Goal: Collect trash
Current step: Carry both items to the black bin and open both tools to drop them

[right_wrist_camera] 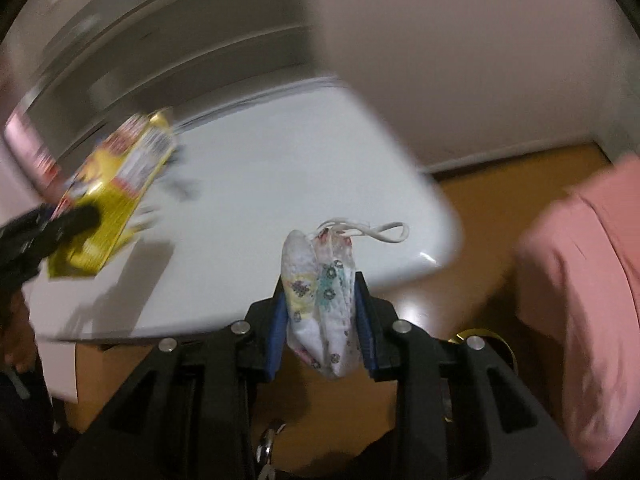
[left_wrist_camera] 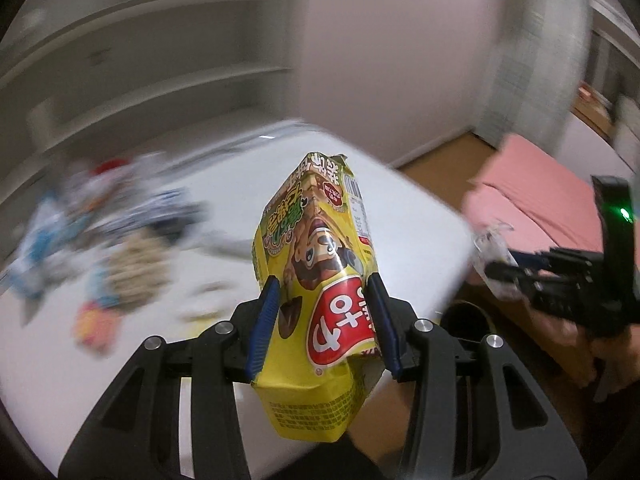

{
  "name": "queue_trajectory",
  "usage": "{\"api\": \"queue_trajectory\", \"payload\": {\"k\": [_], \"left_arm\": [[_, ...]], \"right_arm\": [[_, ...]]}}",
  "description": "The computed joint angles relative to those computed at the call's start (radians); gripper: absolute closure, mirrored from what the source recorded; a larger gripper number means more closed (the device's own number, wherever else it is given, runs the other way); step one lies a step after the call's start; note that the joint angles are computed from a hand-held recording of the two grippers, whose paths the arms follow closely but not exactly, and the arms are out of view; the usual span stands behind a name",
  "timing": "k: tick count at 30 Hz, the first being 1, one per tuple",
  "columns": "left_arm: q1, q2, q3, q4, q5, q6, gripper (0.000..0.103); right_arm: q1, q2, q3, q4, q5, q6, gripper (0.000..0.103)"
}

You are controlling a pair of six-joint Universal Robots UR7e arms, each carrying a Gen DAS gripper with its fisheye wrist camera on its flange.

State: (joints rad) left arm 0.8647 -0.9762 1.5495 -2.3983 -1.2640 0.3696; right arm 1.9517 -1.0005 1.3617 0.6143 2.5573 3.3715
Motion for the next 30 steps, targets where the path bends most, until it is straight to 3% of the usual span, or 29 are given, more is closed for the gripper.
{"api": "queue_trajectory", "payload": {"k": [7, 12, 17, 19, 26, 28, 30], "left_arm": [[-0.107, 0.115, 0.068, -0.006, -0.164, 0.044, 0.059], [-0.167, 0.219, 0.098, -0.02, -0.24, 0.079, 0.059], [-0.205, 0.358, 0.085, -0.051, -0.251, 0.103, 0.059], [-0.203, 0.403, 0.062, -0.037, -0.25, 0.105, 0.059], [-0.215, 0.552, -0.035, -0.019, -0.222, 0.098, 0.059], [-0.22, 0.534, -0.001, -0.025, -0.219, 0.09, 0.059], [-0.223, 0.549, -0.01, -0.019, -0.212, 0.083, 0.059]], "right_arm": [[-0.114, -0.304, 0.352, -0.077, 0.093, 0.228, 0.072], [-0.269, -0.492, 0.545, -0.153, 0.032, 0.273, 0.072], [-0.509, -0.636, 0.674, -0.22, -0.143, 0.209, 0.072], [-0.574, -0.668, 0.701, -0.221, -0.197, 0.185, 0.072], [-0.712, -0.667, 0.74, -0.256, -0.299, 0.132, 0.071], [-0.733, -0.672, 0.748, -0.265, -0.314, 0.125, 0.071], [-0.781, -0.694, 0.763, -0.287, -0.348, 0.087, 0.061]]}}
